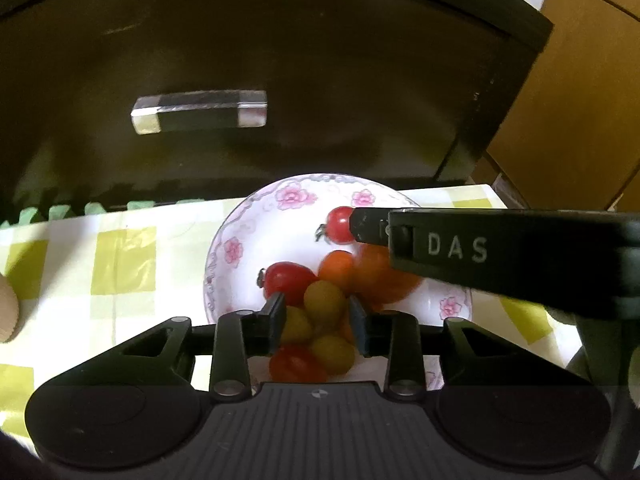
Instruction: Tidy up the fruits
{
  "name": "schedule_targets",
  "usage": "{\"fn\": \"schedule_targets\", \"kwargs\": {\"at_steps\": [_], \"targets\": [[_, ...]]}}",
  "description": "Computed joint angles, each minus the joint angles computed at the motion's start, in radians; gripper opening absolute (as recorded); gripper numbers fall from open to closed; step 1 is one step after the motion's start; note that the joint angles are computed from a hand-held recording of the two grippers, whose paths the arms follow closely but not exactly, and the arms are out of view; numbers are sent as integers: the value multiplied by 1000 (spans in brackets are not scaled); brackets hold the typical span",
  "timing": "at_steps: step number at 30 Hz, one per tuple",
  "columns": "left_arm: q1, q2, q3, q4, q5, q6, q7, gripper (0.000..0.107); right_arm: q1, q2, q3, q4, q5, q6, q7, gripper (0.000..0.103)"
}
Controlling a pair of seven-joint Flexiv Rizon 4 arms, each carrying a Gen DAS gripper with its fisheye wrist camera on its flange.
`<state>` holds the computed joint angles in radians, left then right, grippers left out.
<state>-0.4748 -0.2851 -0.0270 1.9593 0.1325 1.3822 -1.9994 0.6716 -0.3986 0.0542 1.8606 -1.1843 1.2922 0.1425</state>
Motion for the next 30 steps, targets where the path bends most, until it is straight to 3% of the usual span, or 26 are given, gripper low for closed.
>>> {"fn": "schedule_targets", "kwargs": {"at_steps": [10,15,21,30], "targets": [[-20,50,27,-5,81,-56,-69,64,2,13,-17,-1,-26,18,74,32],[0,95,12,14,107,-89,-116,66,-13,52,4,28,-60,-1,113,32],[-12,148,21,-1,278,-160,-285,79,-38,124,58,99,-79,-63,171,32],[17,236,-65,17,449,-294,-455,87,-30,210,156,182,36,-193,121,32]]}}
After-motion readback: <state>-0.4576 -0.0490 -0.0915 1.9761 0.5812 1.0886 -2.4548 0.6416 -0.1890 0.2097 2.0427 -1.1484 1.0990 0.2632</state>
